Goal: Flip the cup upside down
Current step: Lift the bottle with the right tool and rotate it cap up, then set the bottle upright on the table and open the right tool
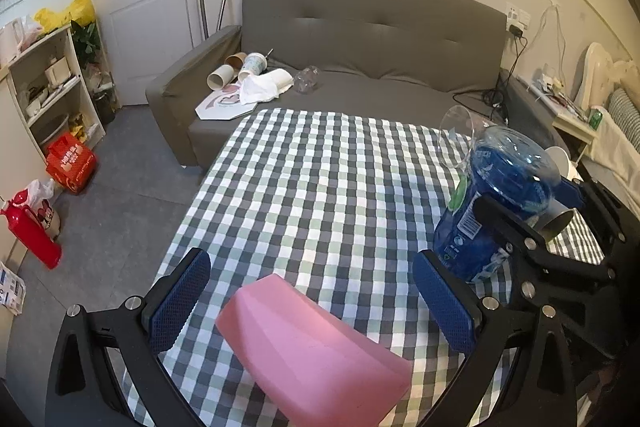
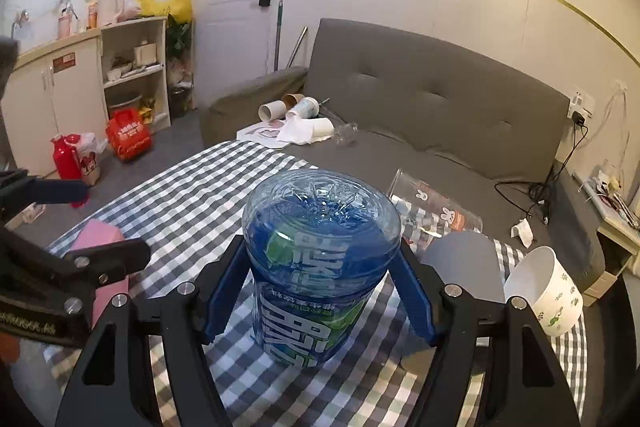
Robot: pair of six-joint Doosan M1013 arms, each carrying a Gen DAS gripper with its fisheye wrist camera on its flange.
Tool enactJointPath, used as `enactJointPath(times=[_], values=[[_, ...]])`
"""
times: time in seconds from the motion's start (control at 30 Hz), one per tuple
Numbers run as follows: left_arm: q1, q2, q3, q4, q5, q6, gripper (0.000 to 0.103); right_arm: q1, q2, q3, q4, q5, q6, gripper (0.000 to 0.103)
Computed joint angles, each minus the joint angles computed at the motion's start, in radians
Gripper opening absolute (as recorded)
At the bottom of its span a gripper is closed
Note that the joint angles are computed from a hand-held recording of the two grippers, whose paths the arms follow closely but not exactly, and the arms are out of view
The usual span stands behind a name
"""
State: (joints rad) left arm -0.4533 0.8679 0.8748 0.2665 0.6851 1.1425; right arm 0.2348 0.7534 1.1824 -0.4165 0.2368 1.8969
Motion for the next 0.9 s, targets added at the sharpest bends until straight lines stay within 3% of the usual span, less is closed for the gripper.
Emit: enactJointPath(times=[0.23,0.5,0.9], values=[[-0.005,-0.004,0.0,0.003,0.007,0.009,0.103,-0.011,-0.033,0.06,0.136,-0.025,-0.12,0.07],[-0.006,-0.02,0.021,0.029,0.007,-0.024,0.103,-0.013,-0.067,0.116,0.16,-0.035,-0.137,0.07],[-0.009,-0.024,0.026,0.054,0.017,-0.043,0.103,-0.012,-0.031,0.036,0.189,0.046,-0.142,0.07]])
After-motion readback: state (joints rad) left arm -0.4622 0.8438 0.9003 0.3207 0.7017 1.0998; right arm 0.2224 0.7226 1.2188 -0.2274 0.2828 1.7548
